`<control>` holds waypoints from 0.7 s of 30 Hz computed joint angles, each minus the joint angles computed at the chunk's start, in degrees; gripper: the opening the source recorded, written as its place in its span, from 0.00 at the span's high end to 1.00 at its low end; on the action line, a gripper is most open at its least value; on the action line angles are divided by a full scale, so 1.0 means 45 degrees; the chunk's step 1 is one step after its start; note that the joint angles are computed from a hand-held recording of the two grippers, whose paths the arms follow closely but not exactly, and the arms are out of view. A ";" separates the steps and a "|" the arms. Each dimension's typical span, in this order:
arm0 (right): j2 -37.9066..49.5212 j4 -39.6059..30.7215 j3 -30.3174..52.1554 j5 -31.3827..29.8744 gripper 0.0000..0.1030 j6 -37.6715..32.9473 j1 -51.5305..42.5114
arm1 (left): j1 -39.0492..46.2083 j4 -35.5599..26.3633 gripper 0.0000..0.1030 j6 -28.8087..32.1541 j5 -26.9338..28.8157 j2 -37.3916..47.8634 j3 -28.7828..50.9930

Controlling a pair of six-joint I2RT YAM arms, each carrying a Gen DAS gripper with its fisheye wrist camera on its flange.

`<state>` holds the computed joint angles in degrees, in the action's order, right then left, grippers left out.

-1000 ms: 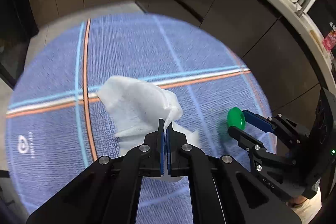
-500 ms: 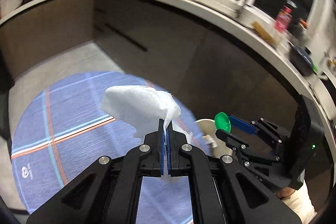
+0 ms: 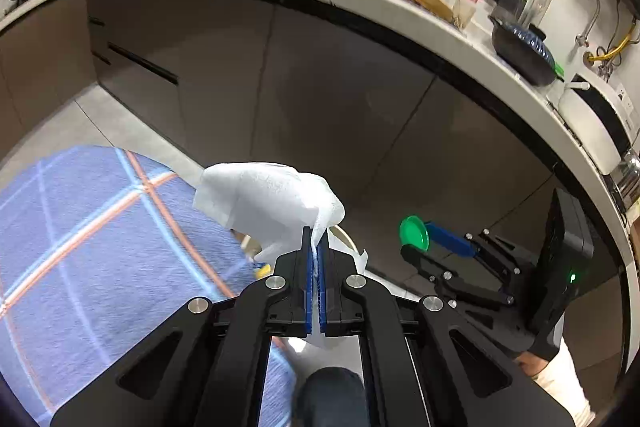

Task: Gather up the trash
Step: 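Carry the napkin and green cap over the white bin and release both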

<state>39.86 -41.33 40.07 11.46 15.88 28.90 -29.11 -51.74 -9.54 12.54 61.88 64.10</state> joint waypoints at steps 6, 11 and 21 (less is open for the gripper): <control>-0.0475 0.1023 -0.2021 -0.1854 0.65 -0.0743 -0.1993 | -0.0865 0.1665 0.98 -0.0632 -0.0237 0.1551 -0.0953; 0.0495 0.2680 -0.3288 -0.2559 0.64 -0.1306 -0.2606 | -0.1012 0.2977 0.98 -0.0619 -0.0418 0.2774 -0.1615; 0.2917 0.5221 -0.4340 -0.2782 0.64 -0.1900 -0.2715 | -0.1577 0.4302 0.98 -0.0368 -0.1515 0.4948 -0.1817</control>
